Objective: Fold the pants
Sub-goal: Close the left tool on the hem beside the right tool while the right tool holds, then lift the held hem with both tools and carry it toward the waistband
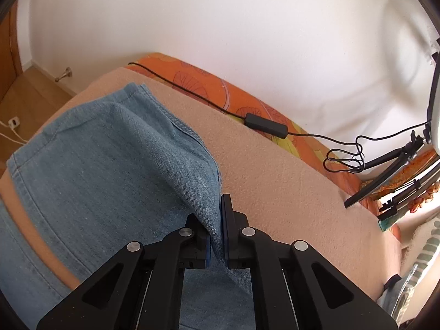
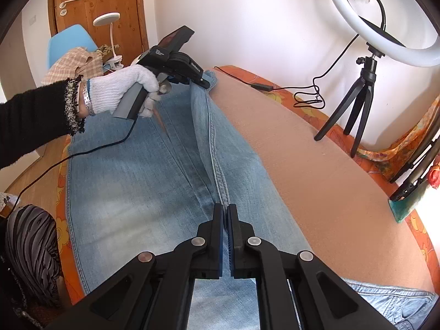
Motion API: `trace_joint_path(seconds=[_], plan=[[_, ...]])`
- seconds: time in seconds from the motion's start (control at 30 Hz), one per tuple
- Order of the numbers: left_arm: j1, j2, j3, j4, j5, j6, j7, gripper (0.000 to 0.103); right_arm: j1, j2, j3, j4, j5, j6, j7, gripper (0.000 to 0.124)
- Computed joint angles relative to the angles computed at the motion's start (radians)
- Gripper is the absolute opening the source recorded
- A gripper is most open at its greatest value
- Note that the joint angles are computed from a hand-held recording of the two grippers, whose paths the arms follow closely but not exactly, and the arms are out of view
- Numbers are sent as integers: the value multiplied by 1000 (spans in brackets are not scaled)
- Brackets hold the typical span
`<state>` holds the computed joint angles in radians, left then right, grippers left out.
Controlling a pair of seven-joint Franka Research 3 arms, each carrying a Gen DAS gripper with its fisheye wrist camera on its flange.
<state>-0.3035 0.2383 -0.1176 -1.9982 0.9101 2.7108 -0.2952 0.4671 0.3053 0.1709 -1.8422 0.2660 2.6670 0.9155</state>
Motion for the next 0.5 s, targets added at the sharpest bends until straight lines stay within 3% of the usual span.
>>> trace_joint_path(seconds=[0.17, 0.5], plan=[[-3, -107, -5, -88, 102, 25, -110, 5, 18, -58, -15, -23, -47, 4, 45, 0], [24, -370, -150, -322, 250, -49, -342, 4, 39, -244, 12, -178, -59, -52, 65, 0]])
